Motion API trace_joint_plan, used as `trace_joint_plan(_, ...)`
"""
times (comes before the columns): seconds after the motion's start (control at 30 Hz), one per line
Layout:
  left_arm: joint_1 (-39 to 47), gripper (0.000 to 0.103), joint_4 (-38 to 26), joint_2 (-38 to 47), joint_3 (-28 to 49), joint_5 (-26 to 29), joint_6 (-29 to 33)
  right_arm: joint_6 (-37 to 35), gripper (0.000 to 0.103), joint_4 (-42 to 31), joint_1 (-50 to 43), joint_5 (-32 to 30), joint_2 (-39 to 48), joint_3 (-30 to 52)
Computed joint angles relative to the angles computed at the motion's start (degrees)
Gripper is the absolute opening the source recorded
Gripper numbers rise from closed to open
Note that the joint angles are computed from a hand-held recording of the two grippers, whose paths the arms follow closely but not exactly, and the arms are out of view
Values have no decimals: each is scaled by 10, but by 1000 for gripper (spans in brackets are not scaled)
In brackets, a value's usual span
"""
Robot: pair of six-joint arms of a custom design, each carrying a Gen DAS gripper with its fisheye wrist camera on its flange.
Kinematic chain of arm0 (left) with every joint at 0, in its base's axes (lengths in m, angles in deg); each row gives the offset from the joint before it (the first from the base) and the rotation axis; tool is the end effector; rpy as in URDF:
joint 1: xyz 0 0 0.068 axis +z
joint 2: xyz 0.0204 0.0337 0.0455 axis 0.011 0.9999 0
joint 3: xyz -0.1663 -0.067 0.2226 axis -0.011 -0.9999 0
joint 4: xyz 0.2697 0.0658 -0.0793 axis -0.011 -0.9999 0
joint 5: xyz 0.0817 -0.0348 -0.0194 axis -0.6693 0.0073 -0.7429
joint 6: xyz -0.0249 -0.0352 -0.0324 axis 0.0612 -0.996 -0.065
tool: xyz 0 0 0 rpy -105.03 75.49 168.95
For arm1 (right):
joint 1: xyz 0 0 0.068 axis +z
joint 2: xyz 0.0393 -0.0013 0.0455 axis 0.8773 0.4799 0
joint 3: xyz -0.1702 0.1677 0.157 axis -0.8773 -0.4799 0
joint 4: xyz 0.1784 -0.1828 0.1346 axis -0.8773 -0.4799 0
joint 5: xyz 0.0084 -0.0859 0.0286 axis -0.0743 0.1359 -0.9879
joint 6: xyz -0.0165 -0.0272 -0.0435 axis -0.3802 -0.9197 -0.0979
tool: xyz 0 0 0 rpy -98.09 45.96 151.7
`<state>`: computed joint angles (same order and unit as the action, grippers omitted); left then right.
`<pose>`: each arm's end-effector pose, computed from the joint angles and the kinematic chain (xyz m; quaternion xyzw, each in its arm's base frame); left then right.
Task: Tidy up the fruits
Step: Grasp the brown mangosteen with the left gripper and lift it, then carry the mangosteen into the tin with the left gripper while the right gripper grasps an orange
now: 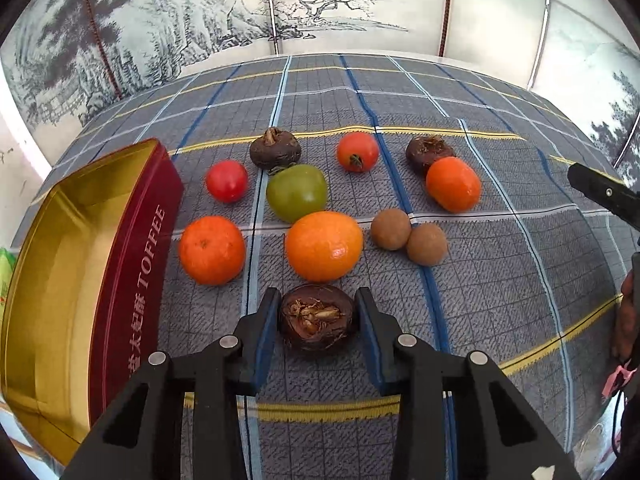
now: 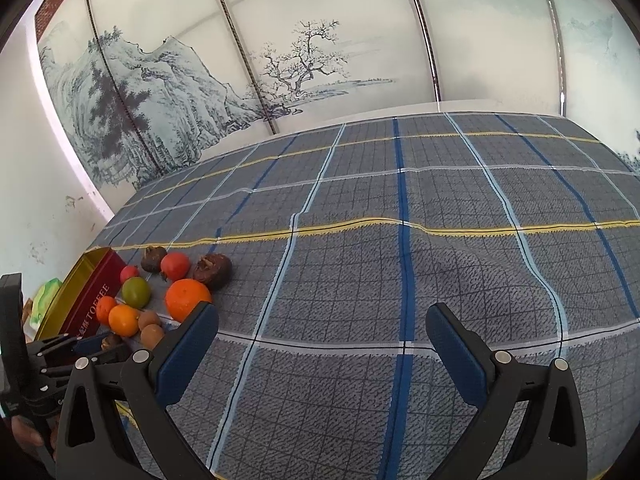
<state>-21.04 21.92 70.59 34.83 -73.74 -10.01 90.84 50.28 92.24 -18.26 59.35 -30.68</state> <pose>0.3768 -0.1569 0.0319 0.3474 0.8865 -0.0987 0.2892 0.2171 0.1077 0.0663 0.2767 0.8602 0.0354 0.4269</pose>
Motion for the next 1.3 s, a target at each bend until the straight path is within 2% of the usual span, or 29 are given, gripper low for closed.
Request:
trace_joint_plan(0.13, 13, 34, -12, -28, -14, 23, -5, -23, 101, 44, 11, 3, 0, -11)
trace_joint_plan(0.2, 18, 34, -17, -48, -25, 30, -7, -41, 93, 60, 21, -1, 5, -10)
trace_joint_plan(0.23, 19, 34, -16, -55, -32, 33, -8, -56, 84, 59, 22, -21, 13, 0)
trace_joint_plan(0.27, 21, 34, -18, -64, -37, 36, -7, -71, 69, 53, 24, -43, 28, 15)
trace_joint_plan(0.33, 26, 34, -13, -85, -53, 41, -4, -104, 55, 42, 34, -93, 52, 50)
trace_joint_plan(0.47, 37, 34, -21, -113, -66, 56, -1, -178, 54, 33, 57, -152, 78, 114)
trace_joint_plan(0.53, 41, 34, -21, -125, -72, 62, 1, -212, 52, -21, 65, -165, 100, 171)
trace_joint_plan(0.63, 47, 34, -25, -137, -75, 67, 2, -234, 49, -79, 64, -171, 126, 223)
trace_joint_plan(0.8, 68, 34, -40, -152, -74, 82, 2, -233, 49, -55, 56, -207, 116, 225)
trace_joint_plan(0.9, 81, 34, -51, -160, -70, 91, 4, -265, 49, -87, 53, -229, 155, 283)
trace_joint_plan(1.17, 116, 34, -66, -177, -61, 105, 9, -325, 49, -174, 43, -242, 249, 418)
trace_joint_plan(1.3, 133, 34, -78, -173, -46, 116, 9, -347, 49, -233, 40, -229, 301, 487)
